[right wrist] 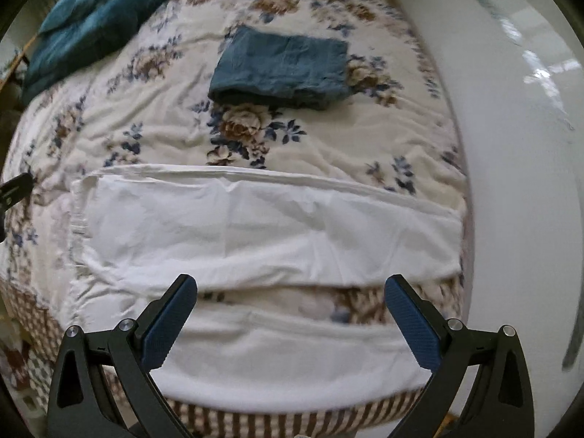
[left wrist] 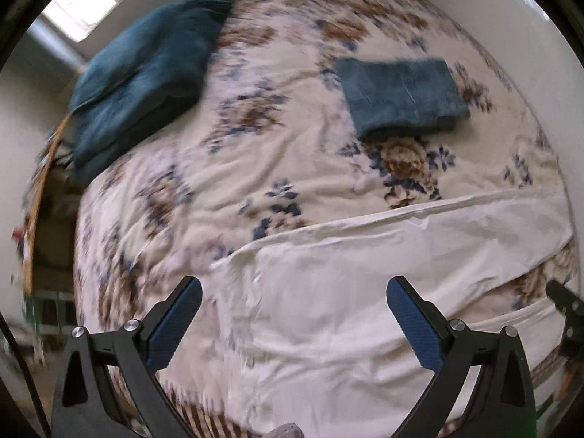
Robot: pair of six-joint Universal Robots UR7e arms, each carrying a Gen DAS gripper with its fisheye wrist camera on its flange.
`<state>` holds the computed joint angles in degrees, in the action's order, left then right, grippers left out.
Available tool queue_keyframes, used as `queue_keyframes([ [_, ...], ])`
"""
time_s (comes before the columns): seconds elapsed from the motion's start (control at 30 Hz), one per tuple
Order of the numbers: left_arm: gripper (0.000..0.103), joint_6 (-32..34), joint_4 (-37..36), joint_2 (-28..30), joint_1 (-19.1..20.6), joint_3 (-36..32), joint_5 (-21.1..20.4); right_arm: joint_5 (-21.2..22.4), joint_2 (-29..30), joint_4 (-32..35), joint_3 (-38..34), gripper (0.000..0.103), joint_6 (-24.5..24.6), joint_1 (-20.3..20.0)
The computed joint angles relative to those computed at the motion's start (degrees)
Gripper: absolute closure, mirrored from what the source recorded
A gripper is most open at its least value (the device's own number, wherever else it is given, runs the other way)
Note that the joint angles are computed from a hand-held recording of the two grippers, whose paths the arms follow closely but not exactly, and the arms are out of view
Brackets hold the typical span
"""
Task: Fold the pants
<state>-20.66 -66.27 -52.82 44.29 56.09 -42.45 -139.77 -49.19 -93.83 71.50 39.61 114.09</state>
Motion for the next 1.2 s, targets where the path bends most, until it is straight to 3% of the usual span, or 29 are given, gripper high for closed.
queue_keyframes([
  [0.07, 0.001, 6.82, -2.91, 2.93, 2.72, 0.01, -1.68, 0.88, 1.82, -4.66, 0.12, 0.000, -8.09, -2.44],
  [0.2, 0.030, 16.08, -0.55, 10.52, 7.71, -4.16, -5.61, 4.43, 9.02, -8.25, -5.30, 0.000, -26.99, -8.13],
  [0.33, 0.030, 26.75, 1.29, 16.62, 11.30, -5.94, -3.79, 3.30, 18.32, -1.85, -15.50, 0.000, -38.06, -12.46],
  [0.43, 0.030, 28.86, 8.76, 22.12, 14.05, -12.18, -4.99, 4.37, 24.28, 4.11, -22.88, 0.000, -44.12, -15.00],
  [0.5, 0.030, 30.34, 11.17, 24.24, 15.08, -15.33, -6.76, 5.24, 26.97, 7.54, -26.36, 0.002, -45.84, -16.25],
  [0.57, 0.033, 30.42, 12.64, 25.50, 15.54, -18.18, -8.23, 7.38, 27.92, 7.37, -27.03, 0.018, -48.00, -17.28],
  [0.6, 0.041, 31.23, 12.12, 25.38, 15.57, -18.36, -8.73, 8.75, 27.82, 6.48, -26.74, 0.024, -49.40, -17.59],
  [0.67, 0.066, 32.97, 13.09, 25.42, 15.52, -20.42, -10.03, 11.89, 26.28, 1.88, -23.88, 0.052, -52.14, -17.86],
  [0.7, 0.079, 32.90, 13.72, 25.58, 15.49, -21.83, -10.38, 13.16, 25.27, -0.64, -22.33, 0.061, -52.37, -18.03],
  [0.73, 0.089, 32.07, 15.04, 26.37, 15.53, -24.67, -11.06, 14.86, 23.55, -4.40, -19.76, 0.079, -52.43, -18.24],
  [0.77, 0.091, 31.99, 14.98, 26.25, 15.49, -25.53, -11.45, 16.26, 22.35, -6.67, -18.12, 0.087, -52.20, -18.39],
  [0.83, 0.094, 30.90, 15.20, 25.66, 15.23, -27.41, -12.12, 18.67, 18.76, -13.57, -12.35, 0.091, -53.02, -18.42],
  [1.0, 0.095, 30.21, 9.62, 19.45, 13.04, -20.55, -11.19, 23.28, 10.51, -23.48, -0.13, 0.093, -52.66, -17.43],
  [1.2, 0.096, 23.99, 7.99, 11.37, 9.65, -17.00, -13.25, 23.97, 1.02, -32.64, 15.27, 0.095, -50.33, -13.13],
])
